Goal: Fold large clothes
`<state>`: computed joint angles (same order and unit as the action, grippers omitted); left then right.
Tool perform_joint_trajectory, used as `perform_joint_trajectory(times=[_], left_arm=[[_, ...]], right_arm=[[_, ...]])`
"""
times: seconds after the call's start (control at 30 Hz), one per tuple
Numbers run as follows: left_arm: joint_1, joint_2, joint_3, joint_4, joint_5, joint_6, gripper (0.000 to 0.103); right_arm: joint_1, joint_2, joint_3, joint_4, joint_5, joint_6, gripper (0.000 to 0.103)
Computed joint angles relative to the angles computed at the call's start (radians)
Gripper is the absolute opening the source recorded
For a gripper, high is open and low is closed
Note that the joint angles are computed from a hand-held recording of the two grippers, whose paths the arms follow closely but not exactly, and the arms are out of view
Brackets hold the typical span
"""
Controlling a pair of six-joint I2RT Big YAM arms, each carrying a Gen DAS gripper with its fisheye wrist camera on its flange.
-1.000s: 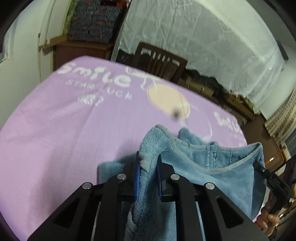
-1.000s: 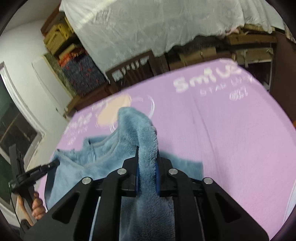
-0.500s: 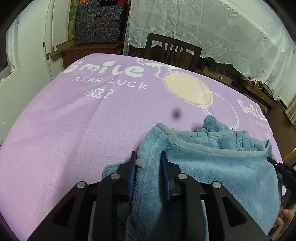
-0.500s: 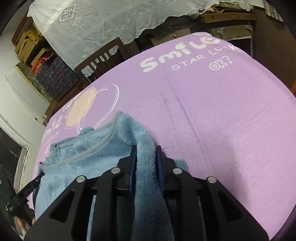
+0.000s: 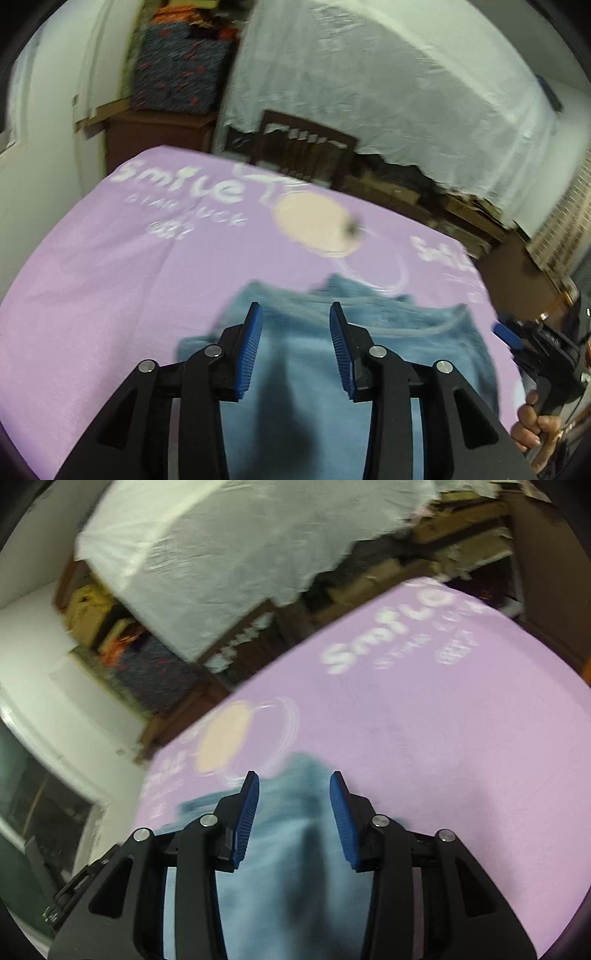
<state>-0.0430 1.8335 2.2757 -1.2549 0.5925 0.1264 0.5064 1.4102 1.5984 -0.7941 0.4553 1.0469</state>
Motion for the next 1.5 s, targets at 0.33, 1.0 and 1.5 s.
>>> perform_joint_trajectory(times=[0.33, 1.0, 1.5], left_arm=[[-0.077, -0.086, -0.167, 0.017, -0.013, 0.143, 0.041], [-0.04, -0.049, -0.179, -0.061, -0.068, 0.238, 0.043], [0.039, -0.158, -0.318, -0.016, -0.088, 0.179, 0.042]], right_arm=[[0.092, 0.221, 0.235, -0.061, -0.172, -0.193, 0.033], [0.06, 0.105, 0.026, -0.054, -0.254, -0.062, 0.0], [0.104, -0.144, -0.252, 0.004, -0.118, 0.171, 0.0]])
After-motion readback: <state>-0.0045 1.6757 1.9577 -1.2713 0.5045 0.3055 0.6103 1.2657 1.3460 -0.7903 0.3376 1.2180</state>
